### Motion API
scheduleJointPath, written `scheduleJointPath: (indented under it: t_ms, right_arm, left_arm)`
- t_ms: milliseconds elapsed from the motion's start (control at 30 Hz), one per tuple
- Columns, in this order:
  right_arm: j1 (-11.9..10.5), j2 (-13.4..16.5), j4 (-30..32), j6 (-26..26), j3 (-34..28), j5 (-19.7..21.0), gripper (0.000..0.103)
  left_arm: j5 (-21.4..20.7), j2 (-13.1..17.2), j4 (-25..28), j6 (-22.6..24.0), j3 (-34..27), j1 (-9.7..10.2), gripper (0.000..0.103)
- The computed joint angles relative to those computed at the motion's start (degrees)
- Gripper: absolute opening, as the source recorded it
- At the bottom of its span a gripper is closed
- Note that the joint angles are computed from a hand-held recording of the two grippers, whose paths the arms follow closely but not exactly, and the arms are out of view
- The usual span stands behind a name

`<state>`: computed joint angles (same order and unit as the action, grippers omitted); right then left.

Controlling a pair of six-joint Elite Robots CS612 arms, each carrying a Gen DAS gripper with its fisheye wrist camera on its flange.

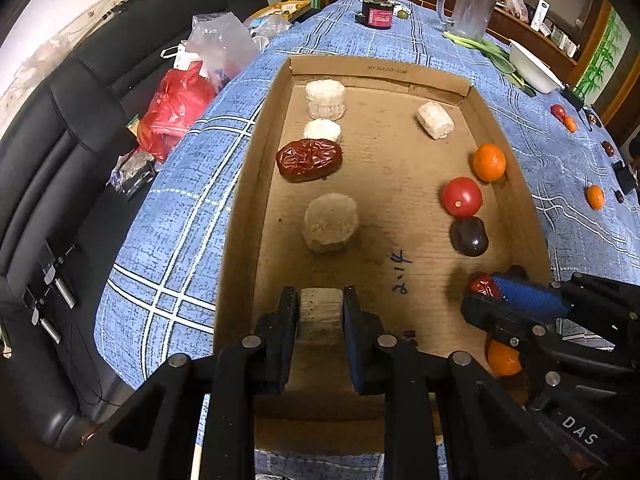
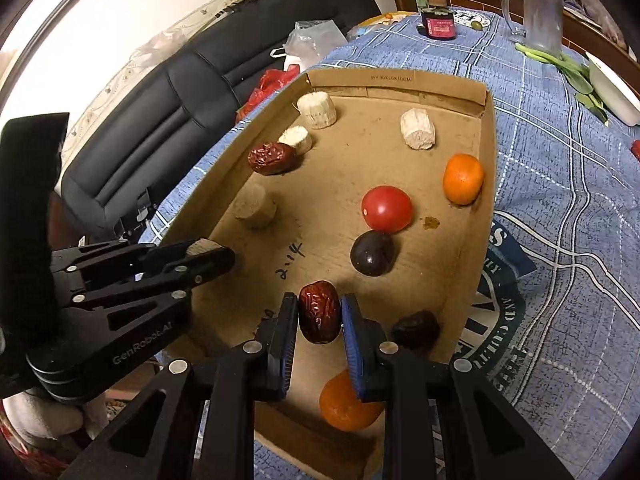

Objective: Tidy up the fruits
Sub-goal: 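Lower the white cube and red date into the cardboard tray and open both tools, then move both tools back over the last fruit on the cloth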

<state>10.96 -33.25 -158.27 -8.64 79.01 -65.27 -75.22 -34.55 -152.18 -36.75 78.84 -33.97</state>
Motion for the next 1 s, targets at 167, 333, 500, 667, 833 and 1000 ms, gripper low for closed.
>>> scheduleJointPath:
  t_ms: [167,333,500,667,833,1000]
  right_arm:
    - [0.21,0.61,0.75,0.18,-0.7,-0.65,0.025]
    - [0.25,1.07,1.33,0.38,-1.27,-0.68,0.025]
    - [0.27,1.43,1.48,0.46,-1.77,-0.49,0.025]
    - [-0.04,1.53,1.6,0.62,-1.79,0.38,0.025]
    - [-0.24,1.28,1.63,0.43,-1.41,1.48,0.027]
    - [-0.44,0.59,0.48,0.09,-0.46,2.38,0.035]
  left_arm:
    - [-0.06,0.08,0.21,-0.58,-0.09,0.11,0.021]
    - [0.13,0.14,0.42,-0.71,-0.25,0.08,0.021]
    - [0.22,0.2,0.6,-0.99,-0.55,0.13,0.025]
    - [0.96,0.0,0.1,-0.84,-0.53,0.0,0.035]
    - [1.96,-0.15,-0.05,-0.37,-0.66,-0.26,0.045]
    - [2.63,-0.35,0.23,-0.5,-0.81,-0.38,0.047]
